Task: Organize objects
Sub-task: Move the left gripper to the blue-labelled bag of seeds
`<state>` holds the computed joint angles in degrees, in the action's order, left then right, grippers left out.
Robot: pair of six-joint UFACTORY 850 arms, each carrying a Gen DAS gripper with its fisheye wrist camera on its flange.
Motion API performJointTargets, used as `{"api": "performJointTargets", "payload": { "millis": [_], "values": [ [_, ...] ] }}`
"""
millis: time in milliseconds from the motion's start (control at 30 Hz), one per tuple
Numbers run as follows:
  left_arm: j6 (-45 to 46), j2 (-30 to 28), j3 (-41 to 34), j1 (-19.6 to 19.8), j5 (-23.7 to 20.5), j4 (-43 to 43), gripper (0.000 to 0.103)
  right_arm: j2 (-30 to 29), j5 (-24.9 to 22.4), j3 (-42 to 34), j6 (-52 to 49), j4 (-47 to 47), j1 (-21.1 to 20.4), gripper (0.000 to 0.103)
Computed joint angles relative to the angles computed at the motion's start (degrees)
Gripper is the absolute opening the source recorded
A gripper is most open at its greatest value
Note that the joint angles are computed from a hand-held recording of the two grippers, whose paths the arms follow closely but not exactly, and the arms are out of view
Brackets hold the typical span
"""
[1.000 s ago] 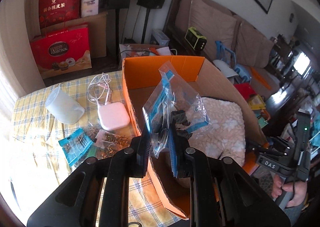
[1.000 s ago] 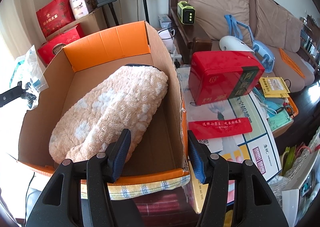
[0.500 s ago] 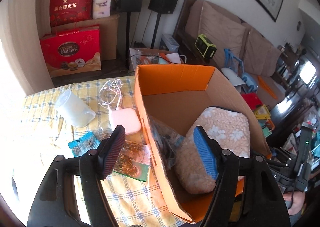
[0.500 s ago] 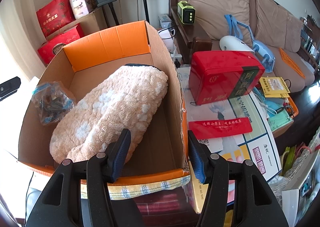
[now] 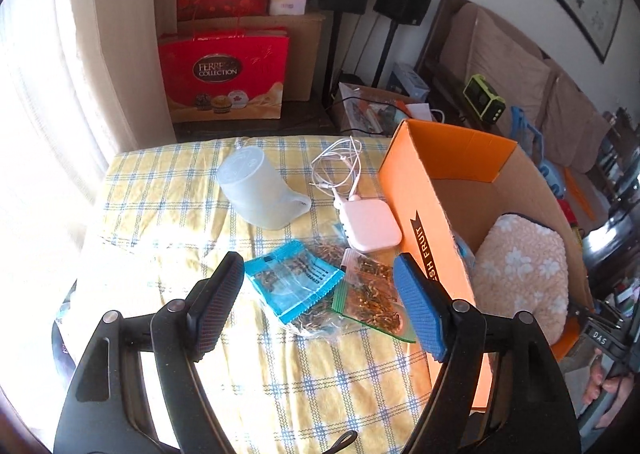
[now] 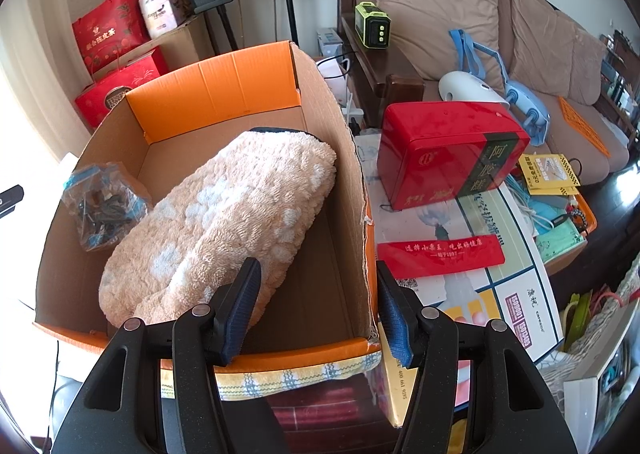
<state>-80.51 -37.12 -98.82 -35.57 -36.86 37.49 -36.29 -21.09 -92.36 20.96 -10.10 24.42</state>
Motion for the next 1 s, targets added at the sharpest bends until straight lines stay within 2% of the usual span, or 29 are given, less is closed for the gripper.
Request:
{"api": "performJointTargets", "payload": {
  "millis": [67,467,533,600,833,1000],
  "values": [
    [2.0,0.4,1.4,0.7,1.9,-2.7,0.074,0.0,0.0,0.0,0.1,-0.2,0.0,0.059],
    [4.0,-0.5,4.7,3.9,4.4,-13.8,0.072,0.0,-0.1,0.1,0.5,-0.6,0.1,0.059],
    [6.4,-0.5,5.4,4.7,6.5,-17.7,0.066,0.0,-0.1,0.1,0.5,-0.6,0.1,0.059],
    [9.6,-0.5,5.9,5.2,8.3,-21.7,0.052,0.0,-0.1,0.1,0.5,-0.5,0.1,0.059],
    [13.1,-1.3,5.1,5.1,9.4,-25.7,0.039,0.0,-0.1,0.1,1.5,-1.6,0.1,0.059],
    [15.3,-1.5,4.9,5.4,10.4,-28.8,0.018,-0.1,-0.2,0.0,1.7,-1.7,0.2,0.059]
  ]
}}
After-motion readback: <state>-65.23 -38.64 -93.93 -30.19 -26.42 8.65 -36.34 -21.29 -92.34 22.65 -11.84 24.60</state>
